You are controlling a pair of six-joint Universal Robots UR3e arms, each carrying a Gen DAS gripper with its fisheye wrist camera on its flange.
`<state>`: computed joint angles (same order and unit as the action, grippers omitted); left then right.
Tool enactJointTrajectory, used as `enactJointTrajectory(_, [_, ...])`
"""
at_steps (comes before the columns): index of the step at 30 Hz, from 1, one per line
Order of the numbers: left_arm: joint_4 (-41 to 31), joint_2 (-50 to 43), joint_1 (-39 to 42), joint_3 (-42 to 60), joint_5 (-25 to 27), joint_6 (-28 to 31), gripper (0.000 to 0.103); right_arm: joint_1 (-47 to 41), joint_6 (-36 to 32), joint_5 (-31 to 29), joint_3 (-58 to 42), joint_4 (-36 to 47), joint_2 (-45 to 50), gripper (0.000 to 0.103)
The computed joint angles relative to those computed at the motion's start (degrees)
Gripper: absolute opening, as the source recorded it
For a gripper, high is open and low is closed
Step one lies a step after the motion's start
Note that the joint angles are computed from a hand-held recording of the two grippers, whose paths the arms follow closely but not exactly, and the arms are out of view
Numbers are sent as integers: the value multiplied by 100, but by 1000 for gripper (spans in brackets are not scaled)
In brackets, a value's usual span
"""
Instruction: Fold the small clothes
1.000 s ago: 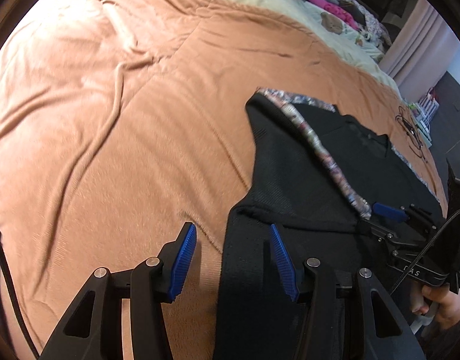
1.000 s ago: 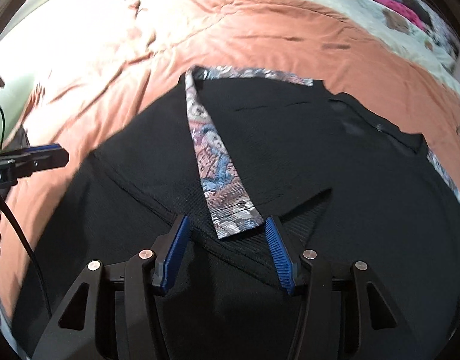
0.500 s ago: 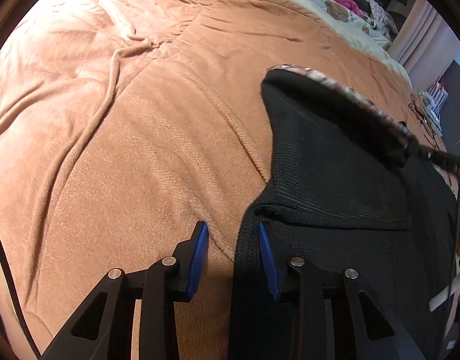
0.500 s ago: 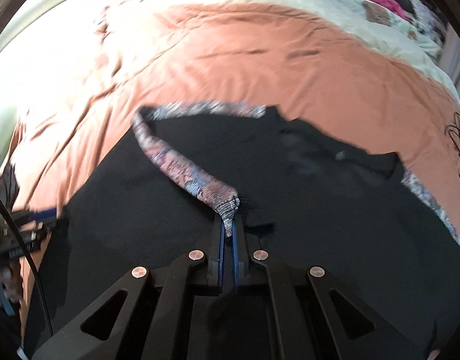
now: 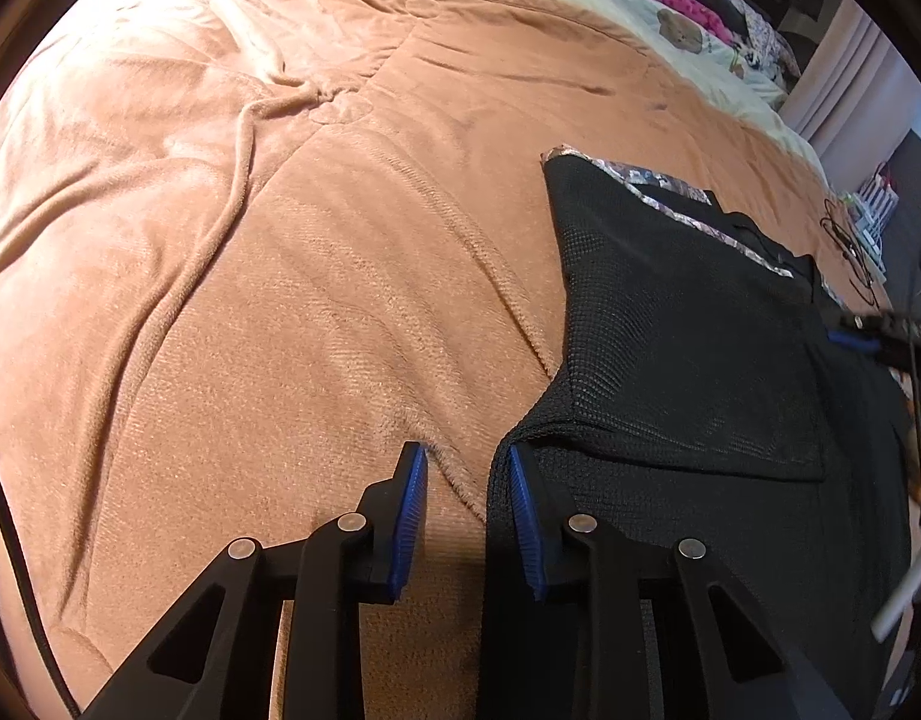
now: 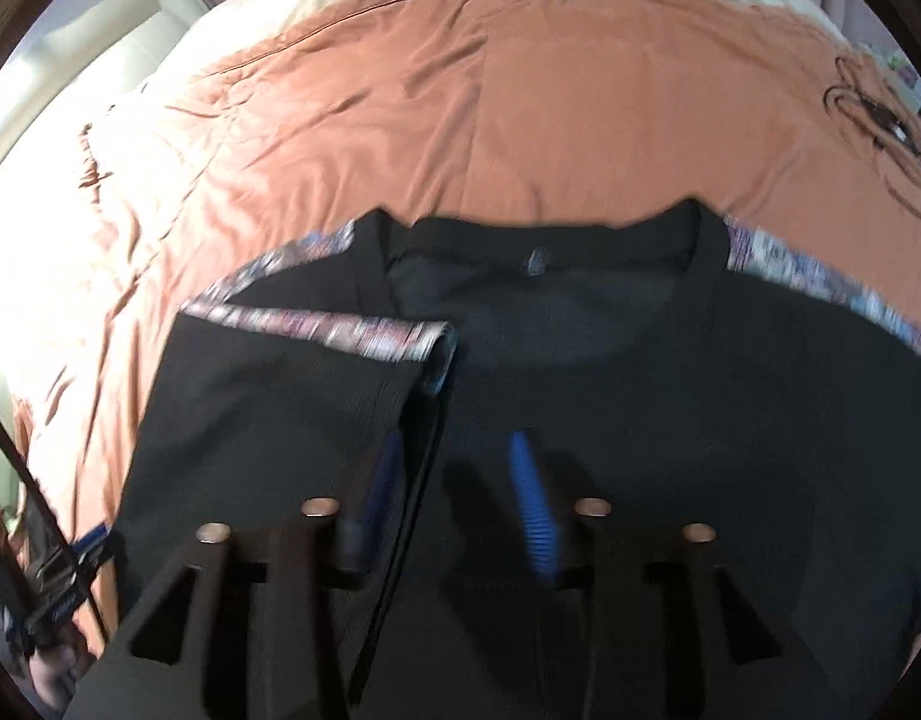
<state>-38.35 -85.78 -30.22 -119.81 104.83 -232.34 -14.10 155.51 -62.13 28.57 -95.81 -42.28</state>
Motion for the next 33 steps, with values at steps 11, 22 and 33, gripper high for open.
enactJointTrajectory(11, [5, -22, -77, 29, 82, -130, 31, -316, -902, 638, 2591, -218, -1247, 41])
enactJointTrajectory(22, [499, 158, 63, -386, -116, -161, 24, -343, -960, 947, 3316, 120, -1549, 8])
enactJointTrajectory(33, [401, 704, 49, -558, -102, -203, 24, -273, -693, 1045, 4311, -465, -1966, 4])
